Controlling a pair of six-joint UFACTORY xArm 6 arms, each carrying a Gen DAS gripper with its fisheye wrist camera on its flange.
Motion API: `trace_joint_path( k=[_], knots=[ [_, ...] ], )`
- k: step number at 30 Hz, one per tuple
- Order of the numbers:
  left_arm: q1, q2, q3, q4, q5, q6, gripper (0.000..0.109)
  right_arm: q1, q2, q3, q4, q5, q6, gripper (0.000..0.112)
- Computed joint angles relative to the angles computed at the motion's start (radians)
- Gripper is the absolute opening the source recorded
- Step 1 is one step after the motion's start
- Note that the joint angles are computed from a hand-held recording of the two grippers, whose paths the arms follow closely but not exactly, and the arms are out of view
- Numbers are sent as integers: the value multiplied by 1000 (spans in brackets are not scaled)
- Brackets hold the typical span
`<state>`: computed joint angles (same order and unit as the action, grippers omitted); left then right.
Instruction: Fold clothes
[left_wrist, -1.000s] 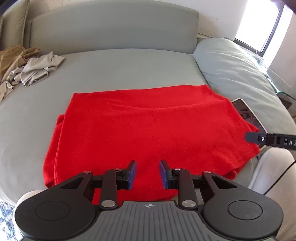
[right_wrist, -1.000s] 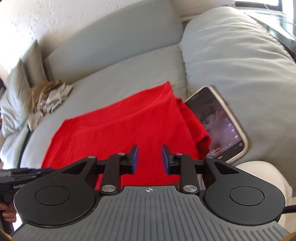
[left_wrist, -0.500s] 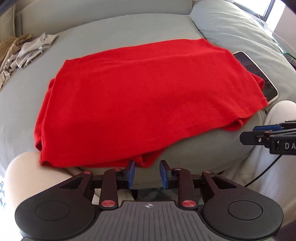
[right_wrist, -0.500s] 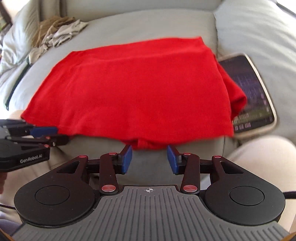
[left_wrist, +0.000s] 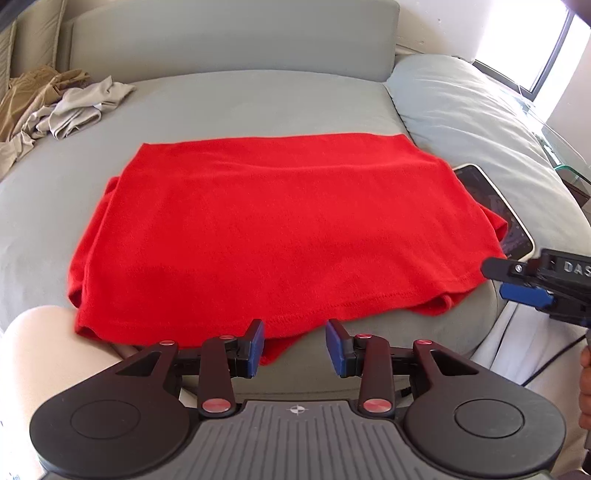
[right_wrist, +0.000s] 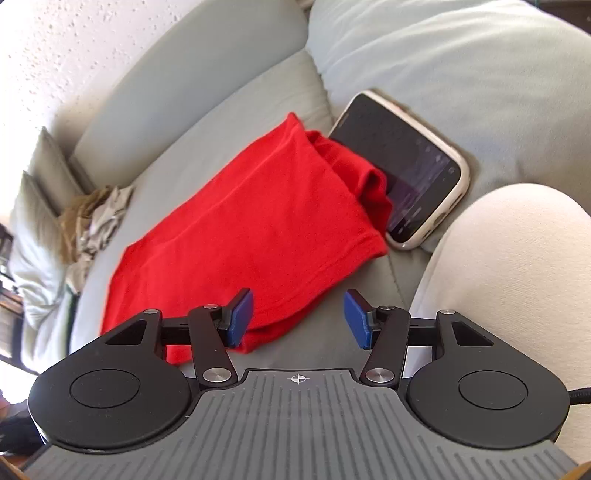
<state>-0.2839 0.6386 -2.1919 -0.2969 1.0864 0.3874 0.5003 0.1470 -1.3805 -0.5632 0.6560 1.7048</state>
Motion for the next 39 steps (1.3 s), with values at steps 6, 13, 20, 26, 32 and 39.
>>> trace_joint_path(
  k=[6,13,20,26,32,39],
  knots=[
    [7,14,-17,-15,26,-9,35,-20,6,31,-53,-4,165,57],
    [7,39,-52,-19,54,-17,35,-68,6,112,-179,-173,306,54],
    [3,70,-98,-5,85,-34,35,-106,40,109,-282,-235,371,56],
    [1,95,-137,0,110,-46,35,-121,49,114,-397,-268,483,64],
    [2,102,-149,-2,120,-50,35,-130,52,117,-598,-273,690,46],
    [11,98,-145,-21,113,-54,35,-150,78,96,-706,-277,829,39]
  ],
)
